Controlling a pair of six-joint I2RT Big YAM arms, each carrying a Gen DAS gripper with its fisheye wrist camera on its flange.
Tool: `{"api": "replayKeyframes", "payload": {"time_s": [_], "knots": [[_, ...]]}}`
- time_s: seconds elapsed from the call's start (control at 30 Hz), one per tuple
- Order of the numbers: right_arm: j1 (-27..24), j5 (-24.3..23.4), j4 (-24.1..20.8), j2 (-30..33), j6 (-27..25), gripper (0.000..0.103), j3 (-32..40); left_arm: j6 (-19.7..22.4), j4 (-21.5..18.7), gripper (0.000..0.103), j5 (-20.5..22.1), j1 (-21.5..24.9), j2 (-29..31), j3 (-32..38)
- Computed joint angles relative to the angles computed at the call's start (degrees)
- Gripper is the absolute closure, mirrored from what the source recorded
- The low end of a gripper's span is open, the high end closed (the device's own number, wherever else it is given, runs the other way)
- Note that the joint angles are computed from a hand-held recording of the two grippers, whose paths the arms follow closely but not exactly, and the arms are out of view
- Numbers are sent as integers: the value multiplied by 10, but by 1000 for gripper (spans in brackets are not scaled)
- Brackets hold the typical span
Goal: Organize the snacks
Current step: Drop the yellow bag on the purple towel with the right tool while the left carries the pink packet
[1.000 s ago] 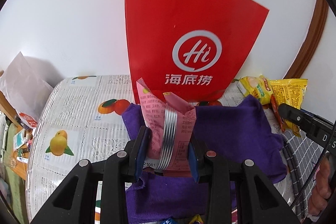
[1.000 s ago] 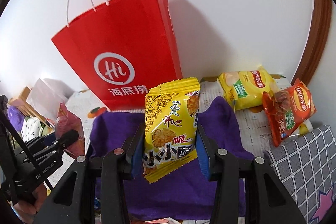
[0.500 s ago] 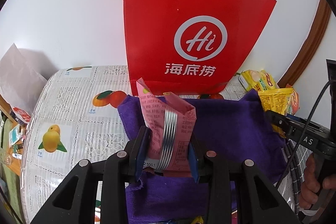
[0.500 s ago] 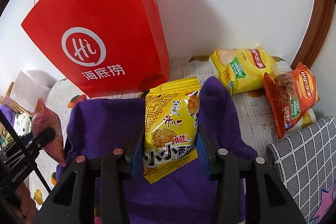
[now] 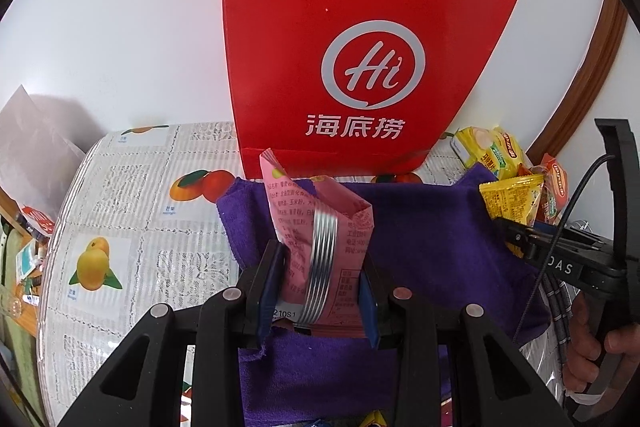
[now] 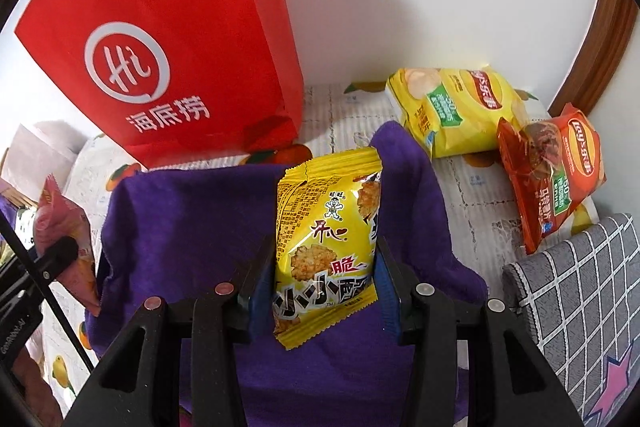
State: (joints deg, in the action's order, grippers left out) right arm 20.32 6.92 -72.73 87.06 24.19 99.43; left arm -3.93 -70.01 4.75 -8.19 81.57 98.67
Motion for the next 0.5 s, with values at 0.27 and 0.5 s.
{"api": "replayKeyframes", "payload": {"time_s": [0.27, 0.5], "knots": [[3, -10, -12, 15, -3, 57, 0, -1, -4, 70, 4, 1, 4, 2], [1, -7, -17, 18, -5, 56, -3, 0, -9, 70, 4, 1, 8, 2]]}}
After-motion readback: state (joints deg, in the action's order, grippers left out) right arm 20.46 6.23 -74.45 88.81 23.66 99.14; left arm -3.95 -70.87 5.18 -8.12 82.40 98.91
